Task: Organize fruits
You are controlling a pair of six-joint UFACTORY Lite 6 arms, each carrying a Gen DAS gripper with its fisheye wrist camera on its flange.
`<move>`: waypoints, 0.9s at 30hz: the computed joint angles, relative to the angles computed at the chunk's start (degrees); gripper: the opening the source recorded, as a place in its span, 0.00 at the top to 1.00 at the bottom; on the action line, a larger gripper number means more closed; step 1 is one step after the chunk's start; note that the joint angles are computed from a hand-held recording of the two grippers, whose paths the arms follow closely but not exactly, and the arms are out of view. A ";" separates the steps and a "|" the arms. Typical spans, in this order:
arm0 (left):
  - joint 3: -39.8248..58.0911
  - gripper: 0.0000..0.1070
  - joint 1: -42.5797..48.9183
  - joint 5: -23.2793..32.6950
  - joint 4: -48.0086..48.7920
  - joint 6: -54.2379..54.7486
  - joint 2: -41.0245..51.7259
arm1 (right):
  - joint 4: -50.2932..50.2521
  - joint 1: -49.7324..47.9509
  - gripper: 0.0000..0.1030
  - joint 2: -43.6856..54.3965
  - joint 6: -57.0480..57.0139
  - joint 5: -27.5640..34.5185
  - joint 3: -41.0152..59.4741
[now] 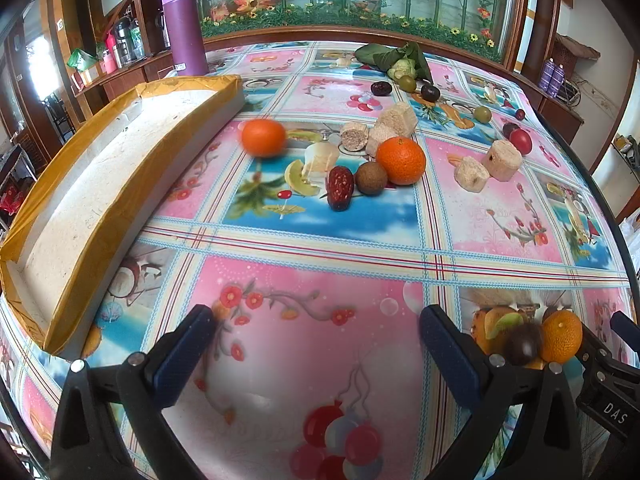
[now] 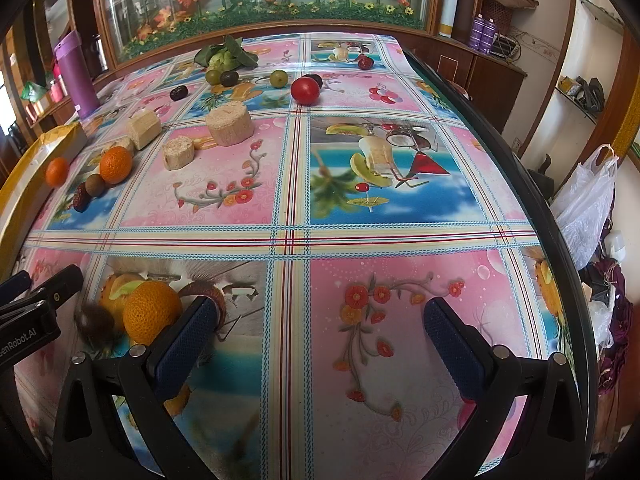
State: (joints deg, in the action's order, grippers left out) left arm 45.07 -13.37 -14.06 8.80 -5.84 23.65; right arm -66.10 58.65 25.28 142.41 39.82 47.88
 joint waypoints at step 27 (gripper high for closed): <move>0.41 0.04 3.96 1.87 25.26 -21.85 -3.25 | 14.84 1.31 0.00 -1.59 -18.37 8.14 8.05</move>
State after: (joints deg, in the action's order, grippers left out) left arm 45.48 -9.40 -12.19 34.06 -27.69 20.40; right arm -51.27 59.96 23.69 124.05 47.96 55.92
